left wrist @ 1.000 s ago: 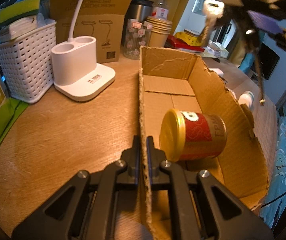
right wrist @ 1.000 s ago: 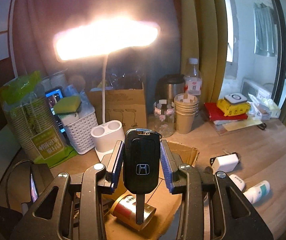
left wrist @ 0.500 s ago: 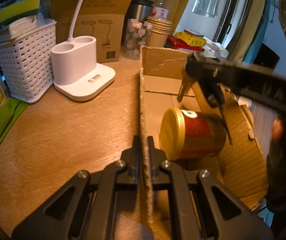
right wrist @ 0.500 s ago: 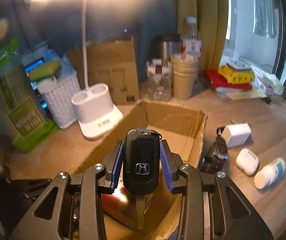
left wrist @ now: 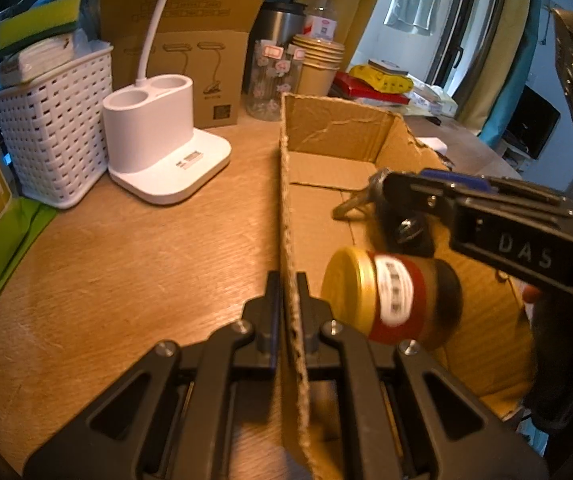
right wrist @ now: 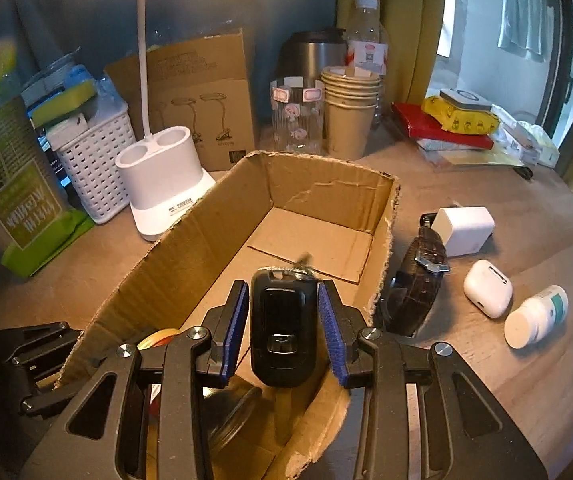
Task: Organize rigid objects
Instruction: 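Carry the Honda key with the right gripper and drop it into the box, then move the right gripper to the white pill bottle and grasp it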
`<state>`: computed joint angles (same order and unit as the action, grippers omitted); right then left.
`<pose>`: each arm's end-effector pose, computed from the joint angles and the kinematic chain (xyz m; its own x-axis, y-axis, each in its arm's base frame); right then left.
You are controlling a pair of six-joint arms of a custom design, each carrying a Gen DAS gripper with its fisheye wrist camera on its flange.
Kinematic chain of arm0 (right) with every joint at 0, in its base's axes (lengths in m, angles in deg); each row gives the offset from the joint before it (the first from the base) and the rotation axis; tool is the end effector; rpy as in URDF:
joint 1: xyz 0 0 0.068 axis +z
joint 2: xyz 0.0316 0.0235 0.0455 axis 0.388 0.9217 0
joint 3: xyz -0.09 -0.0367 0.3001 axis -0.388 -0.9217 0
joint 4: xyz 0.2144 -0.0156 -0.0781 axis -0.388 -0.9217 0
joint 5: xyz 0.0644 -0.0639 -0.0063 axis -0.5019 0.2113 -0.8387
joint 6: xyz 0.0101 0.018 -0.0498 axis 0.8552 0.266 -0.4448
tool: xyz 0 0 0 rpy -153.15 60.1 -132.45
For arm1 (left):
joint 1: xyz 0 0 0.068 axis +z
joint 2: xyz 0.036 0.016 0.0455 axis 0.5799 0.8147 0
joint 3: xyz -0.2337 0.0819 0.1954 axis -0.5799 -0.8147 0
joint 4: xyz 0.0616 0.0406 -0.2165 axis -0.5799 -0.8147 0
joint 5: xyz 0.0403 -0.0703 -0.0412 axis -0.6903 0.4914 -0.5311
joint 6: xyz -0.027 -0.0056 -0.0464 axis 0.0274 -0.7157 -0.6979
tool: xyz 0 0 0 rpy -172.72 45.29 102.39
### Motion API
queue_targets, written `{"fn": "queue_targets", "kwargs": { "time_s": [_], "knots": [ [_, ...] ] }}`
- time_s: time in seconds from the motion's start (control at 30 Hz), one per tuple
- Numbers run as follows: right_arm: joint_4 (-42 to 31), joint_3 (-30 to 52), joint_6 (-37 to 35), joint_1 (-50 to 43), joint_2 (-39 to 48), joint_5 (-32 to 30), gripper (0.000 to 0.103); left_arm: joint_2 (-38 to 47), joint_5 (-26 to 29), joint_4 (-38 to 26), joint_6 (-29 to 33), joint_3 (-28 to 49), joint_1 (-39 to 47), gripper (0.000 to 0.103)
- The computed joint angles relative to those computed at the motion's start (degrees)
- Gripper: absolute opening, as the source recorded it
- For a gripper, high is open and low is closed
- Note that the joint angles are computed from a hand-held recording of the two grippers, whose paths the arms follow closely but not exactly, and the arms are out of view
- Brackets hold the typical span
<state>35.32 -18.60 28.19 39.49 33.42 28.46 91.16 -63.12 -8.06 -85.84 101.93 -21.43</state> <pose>0.2502 0.0793 0.1099 -0.6823 -0.3287 -0.6530 -0.4429 0.8965 0.0115 0.2039 -0.2812 0.0532 -0.7381 -0.1152 -0.6648 0.0221 0.9807 -0.1945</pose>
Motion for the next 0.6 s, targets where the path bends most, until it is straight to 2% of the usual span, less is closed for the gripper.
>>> {"fn": "queue_targets", "kwargs": {
  "time_s": [0.07,0.13,0.3,0.6],
  "knots": [
    [-0.36,-0.11,-0.36,-0.13,-0.63,-0.07,0.041,0.0,-0.15,0.01,0.04,0.03,-0.15,0.006],
    [-0.04,-0.67,-0.33,-0.48,-1.56,-0.37,0.051,0.02,-0.17,-0.01,0.0,0.07,-0.12,0.006],
    [0.11,-2.17,-0.23,-2.76,-5.23,-2.31,0.059,-0.14,-0.57,0.07,-0.42,-0.31,-0.65,0.006],
    [-2.72,-3.68,-1.94,-8.88,-13.85,-3.51,0.061,-0.13,-0.61,0.1,-0.35,-0.31,-0.65,0.006]
  ]
}}
